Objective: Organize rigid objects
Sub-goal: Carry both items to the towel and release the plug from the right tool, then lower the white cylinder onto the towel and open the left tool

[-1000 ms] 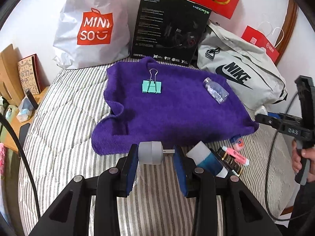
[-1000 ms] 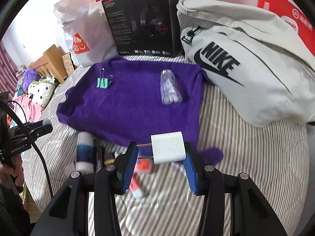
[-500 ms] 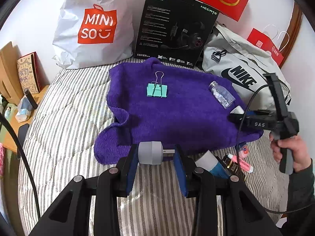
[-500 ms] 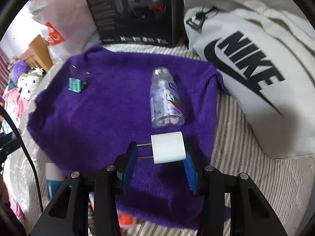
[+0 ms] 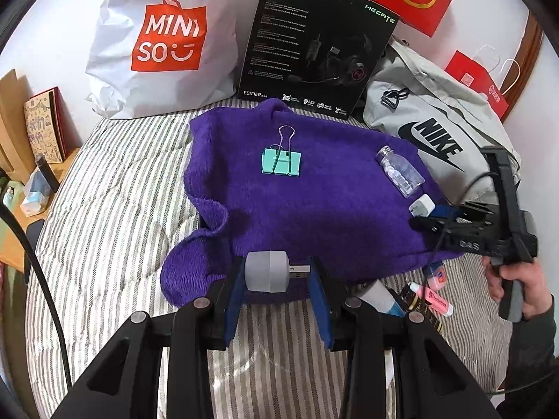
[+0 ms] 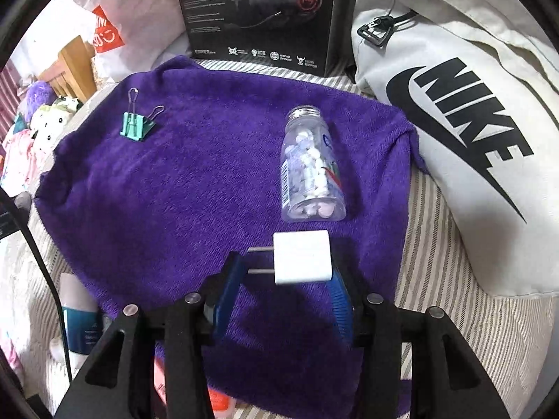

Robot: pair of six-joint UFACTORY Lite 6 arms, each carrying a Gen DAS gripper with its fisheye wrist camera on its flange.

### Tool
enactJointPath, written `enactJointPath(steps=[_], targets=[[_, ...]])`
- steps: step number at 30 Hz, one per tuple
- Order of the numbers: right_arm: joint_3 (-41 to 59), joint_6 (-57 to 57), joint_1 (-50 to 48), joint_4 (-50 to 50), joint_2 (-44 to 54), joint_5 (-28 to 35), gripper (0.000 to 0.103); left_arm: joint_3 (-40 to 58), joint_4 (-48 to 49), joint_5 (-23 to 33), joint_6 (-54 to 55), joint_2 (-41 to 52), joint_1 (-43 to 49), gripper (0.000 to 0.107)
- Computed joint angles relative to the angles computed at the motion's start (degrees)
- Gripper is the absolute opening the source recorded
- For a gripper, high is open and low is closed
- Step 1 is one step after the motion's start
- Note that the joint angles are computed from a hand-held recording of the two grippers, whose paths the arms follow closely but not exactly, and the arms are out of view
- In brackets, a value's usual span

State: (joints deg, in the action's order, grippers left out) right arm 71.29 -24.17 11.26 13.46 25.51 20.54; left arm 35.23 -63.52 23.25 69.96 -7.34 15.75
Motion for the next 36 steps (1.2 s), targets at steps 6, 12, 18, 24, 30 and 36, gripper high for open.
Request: enactJointPath(steps=[6,12,18,24,30,36], targets=[[-3.00,-5.01,-2.09,5.18,-5.35,4.20,0.054,5.89,-1.73,-2.35,0.07,7.13,-2.94,0.034],[-9.60,-12.69,-5.65,12.90,-13.28,6.30,0.055,11.41,-12.89,-3.91,8.71,14.08,-3.85,0.034],[-17.46,-18.79,-9.31,20.27,-22.22,8.09,0.055,19.12,-20.29,-5.31,14.04,24.14,-4.88,0.034],[-22.03,-20.51,-11.44,23.44,-27.09,9.73,0.055,26.21,-11.80,-9.88,6.66,31.13,-7.90,0.034],[-24.14,-23.06,-13.70,26.53,-28.10,10.71,0.055,28.65,5.63,-15.48,-9.87,33.57,-11.60,0.034],[-25.31,-24.22,-14.48,28.07,-27.96,10.81,0.055,27.50,19.65,-19.00,-22.91,33.08,-13.77,0.035]])
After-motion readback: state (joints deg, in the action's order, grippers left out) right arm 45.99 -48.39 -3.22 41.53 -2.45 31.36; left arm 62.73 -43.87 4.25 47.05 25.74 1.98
